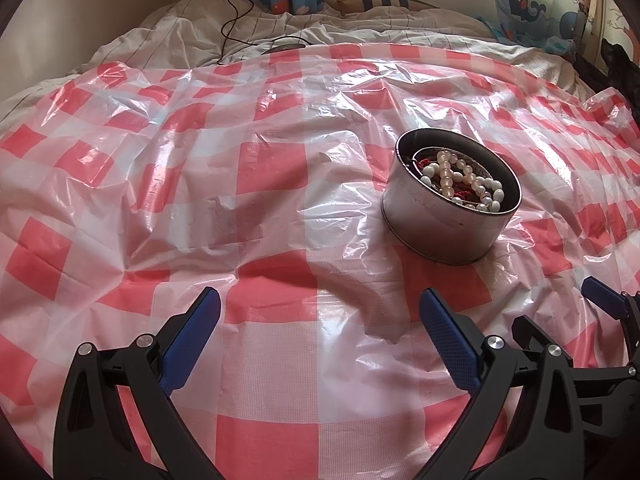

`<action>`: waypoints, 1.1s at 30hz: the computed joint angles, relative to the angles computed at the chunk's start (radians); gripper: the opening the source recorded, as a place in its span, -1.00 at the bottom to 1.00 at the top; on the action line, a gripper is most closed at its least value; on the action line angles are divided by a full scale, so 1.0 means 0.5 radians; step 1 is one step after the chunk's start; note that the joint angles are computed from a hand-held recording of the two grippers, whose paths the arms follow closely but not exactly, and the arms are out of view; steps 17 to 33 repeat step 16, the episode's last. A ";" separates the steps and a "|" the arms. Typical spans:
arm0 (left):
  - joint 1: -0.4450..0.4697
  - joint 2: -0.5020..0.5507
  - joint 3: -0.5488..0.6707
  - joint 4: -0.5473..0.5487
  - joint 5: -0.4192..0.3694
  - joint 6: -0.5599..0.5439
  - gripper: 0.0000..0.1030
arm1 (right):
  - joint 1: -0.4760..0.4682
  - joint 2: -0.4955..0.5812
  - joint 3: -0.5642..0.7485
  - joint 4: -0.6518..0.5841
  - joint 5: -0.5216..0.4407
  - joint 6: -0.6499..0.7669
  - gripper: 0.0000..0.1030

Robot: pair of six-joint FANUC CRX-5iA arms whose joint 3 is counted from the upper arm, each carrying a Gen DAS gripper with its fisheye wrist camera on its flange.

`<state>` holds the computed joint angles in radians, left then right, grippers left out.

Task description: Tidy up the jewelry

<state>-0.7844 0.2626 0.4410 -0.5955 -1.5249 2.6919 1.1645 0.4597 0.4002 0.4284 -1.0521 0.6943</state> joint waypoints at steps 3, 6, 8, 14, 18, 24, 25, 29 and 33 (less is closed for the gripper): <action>-0.039 -0.133 -0.170 -0.071 0.255 0.140 0.85 | -0.002 0.007 0.012 -0.009 -0.006 0.010 0.86; -0.067 -0.117 -0.132 -0.124 0.211 0.145 0.85 | -0.002 0.007 0.008 -0.010 -0.005 0.011 0.86; -0.086 -0.074 -0.070 -0.158 0.127 0.118 0.85 | 0.000 -0.001 -0.006 -0.010 -0.001 0.008 0.86; -0.054 -0.015 0.002 -0.103 0.014 0.052 0.85 | -0.001 0.005 0.006 -0.012 -0.008 0.014 0.86; -0.040 -0.024 -0.014 -0.081 0.019 0.066 0.85 | -0.004 0.020 0.033 -0.016 -0.017 0.022 0.86; -0.040 -0.024 -0.014 -0.081 0.019 0.066 0.85 | -0.004 0.020 0.033 -0.016 -0.017 0.022 0.86; -0.040 -0.024 -0.014 -0.081 0.019 0.066 0.85 | -0.004 0.020 0.033 -0.016 -0.017 0.022 0.86; -0.040 -0.024 -0.014 -0.081 0.019 0.066 0.85 | -0.004 0.020 0.033 -0.016 -0.017 0.022 0.86; -0.040 -0.024 -0.014 -0.081 0.019 0.066 0.85 | -0.004 0.020 0.033 -0.016 -0.017 0.022 0.86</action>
